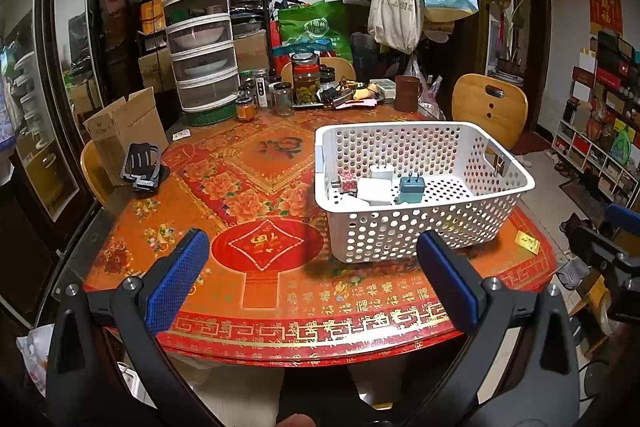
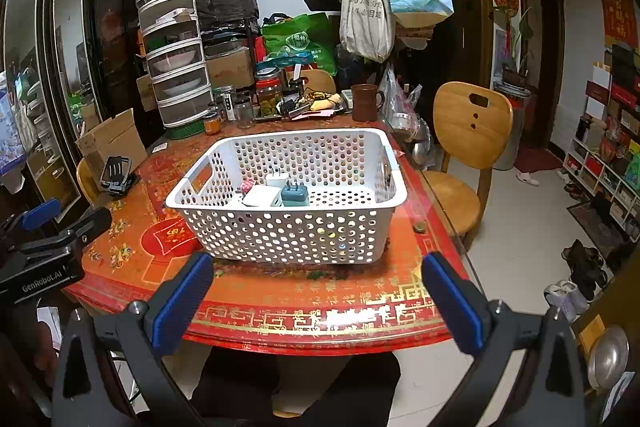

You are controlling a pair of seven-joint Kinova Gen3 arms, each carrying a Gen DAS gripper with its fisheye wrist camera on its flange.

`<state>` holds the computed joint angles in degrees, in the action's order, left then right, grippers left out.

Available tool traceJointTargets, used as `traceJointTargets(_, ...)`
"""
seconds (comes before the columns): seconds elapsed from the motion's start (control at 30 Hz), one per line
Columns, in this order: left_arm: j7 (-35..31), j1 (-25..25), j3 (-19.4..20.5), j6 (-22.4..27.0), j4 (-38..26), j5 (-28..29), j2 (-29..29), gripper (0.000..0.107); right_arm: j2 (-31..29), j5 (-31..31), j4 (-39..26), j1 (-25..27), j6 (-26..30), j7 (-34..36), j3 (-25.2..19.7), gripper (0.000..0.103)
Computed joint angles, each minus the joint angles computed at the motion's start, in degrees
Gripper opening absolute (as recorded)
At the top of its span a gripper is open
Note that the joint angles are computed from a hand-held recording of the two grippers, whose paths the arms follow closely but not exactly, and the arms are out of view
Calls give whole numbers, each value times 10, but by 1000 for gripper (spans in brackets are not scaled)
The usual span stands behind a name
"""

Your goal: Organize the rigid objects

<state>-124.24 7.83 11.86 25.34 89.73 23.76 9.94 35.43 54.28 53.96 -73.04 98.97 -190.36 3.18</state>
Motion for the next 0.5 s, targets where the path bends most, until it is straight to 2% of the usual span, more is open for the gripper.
traceJointTargets(0.5, 11, 4, 0, -2, -1, -11, 6, 103, 0, -6, 4, 7, -12, 4, -3, 103)
